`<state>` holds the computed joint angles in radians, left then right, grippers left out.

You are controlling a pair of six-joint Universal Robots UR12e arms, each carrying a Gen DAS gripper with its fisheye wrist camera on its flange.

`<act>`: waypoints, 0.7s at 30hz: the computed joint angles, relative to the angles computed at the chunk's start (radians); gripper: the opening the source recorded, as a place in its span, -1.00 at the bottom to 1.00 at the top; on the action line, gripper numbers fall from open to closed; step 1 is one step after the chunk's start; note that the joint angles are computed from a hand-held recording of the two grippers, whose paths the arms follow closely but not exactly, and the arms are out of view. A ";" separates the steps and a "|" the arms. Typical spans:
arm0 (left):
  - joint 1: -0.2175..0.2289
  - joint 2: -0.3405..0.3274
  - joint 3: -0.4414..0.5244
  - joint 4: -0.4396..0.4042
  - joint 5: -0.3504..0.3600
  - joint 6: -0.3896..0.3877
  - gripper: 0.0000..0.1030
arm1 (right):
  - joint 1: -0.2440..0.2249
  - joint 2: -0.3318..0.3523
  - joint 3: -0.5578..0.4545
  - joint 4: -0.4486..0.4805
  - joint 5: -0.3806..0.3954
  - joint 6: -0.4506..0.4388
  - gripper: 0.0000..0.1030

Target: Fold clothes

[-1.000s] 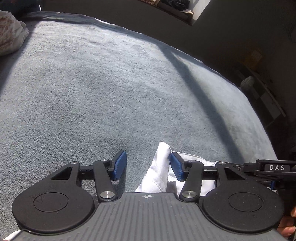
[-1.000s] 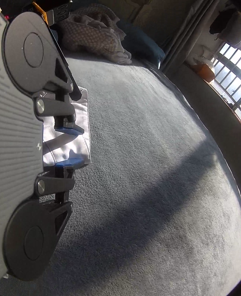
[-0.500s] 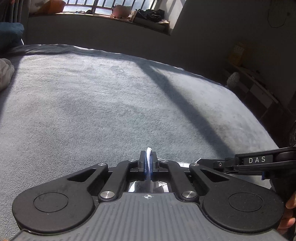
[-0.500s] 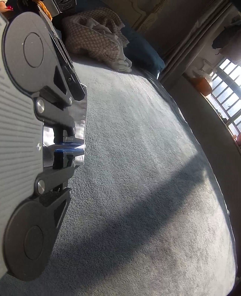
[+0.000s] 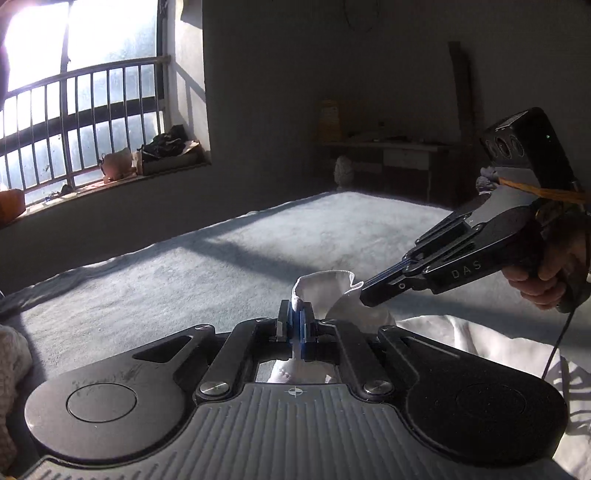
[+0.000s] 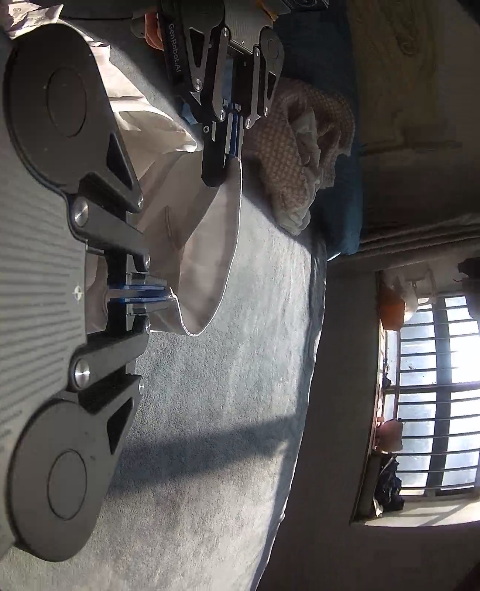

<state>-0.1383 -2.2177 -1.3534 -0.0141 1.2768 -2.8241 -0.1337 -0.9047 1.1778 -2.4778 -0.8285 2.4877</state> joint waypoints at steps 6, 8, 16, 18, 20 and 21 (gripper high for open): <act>-0.002 0.105 -0.173 -0.191 -0.063 0.157 -0.29 | -0.007 -0.137 0.210 0.098 -0.128 -0.414 -0.88; 0.005 0.122 -0.197 -0.259 -0.071 0.066 -0.22 | -0.005 -0.161 0.243 0.149 -0.197 -0.490 -0.88; 0.048 0.105 -0.197 -0.176 -0.099 -0.582 -0.08 | -0.053 -0.107 0.126 0.331 -0.072 -0.036 -0.80; 0.039 0.087 -0.167 -0.164 -0.055 -0.619 -0.08 | -0.059 -0.068 0.073 0.324 -0.017 0.163 -0.73; 0.028 0.067 -0.131 -0.161 -0.015 -0.601 -0.08 | -0.062 -0.037 0.031 0.339 0.052 0.267 -0.73; 0.022 0.061 -0.118 -0.167 -0.007 -0.553 -0.08 | -0.059 -0.029 0.013 0.372 0.062 0.267 -0.73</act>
<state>-0.1160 -2.1570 -1.4713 -0.1807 1.2697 -3.3772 -0.1928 -0.9336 1.1907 -2.1060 -0.7665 2.7543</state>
